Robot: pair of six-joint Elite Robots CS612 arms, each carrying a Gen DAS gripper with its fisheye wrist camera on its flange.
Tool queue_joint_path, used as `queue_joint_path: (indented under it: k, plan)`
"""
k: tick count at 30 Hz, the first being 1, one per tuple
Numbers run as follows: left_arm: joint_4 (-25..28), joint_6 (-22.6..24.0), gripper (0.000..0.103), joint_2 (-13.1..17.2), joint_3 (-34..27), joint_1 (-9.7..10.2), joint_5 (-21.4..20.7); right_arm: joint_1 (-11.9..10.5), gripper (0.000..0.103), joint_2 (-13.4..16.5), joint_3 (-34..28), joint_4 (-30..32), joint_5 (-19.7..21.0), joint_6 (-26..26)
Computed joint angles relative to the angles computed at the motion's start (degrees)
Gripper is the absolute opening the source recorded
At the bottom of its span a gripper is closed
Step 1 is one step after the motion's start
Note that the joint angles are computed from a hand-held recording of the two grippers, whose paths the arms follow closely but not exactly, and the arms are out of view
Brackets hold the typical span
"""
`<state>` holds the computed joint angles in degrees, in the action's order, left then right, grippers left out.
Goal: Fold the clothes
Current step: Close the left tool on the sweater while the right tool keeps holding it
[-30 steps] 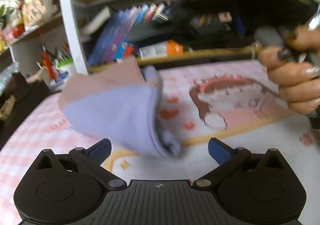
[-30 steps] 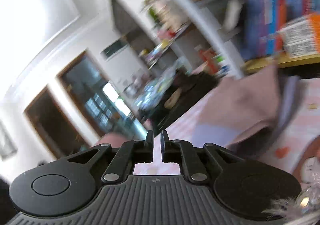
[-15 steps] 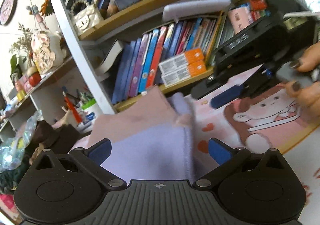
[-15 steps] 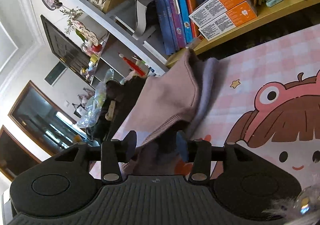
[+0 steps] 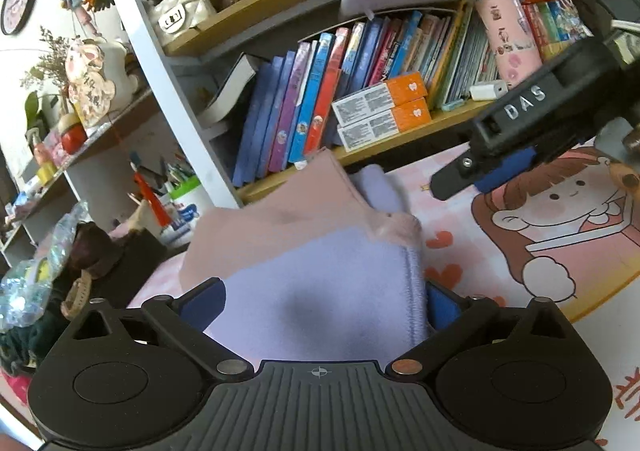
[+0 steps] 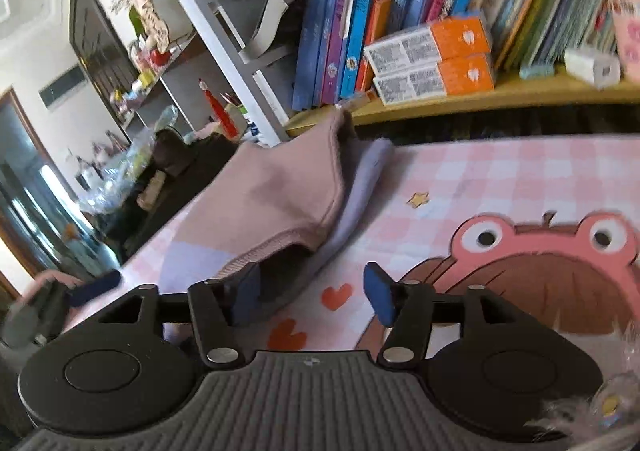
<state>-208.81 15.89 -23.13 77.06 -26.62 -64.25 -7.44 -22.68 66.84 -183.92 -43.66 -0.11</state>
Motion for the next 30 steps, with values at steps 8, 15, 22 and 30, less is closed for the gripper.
queue_joint_path:
  k: [8, 15, 22, 30]
  plan:
    - [-1.3, -0.2, 0.090, -0.6, 0.6, 0.18, -0.4, 0.3, 0.061, -0.4, 0.8, -0.5, -3.0, -1.8]
    - [-1.8, -5.8, 0.090, -1.6, 2.0, 1.21, 1.9, 0.9, 0.063, -0.9, 1.7, 0.3, -5.9, -6.3]
    - [1.6, -8.4, 0.085, -1.8, 2.6, 2.00, 0.5, 1.5, 0.066, -1.5, 2.6, 0.9, -6.9, -10.8]
    - [3.6, -10.4, 0.036, -1.5, 1.1, 2.80, -0.3, 1.9, 0.067, -2.0, 3.4, 1.7, -7.4, -14.3]
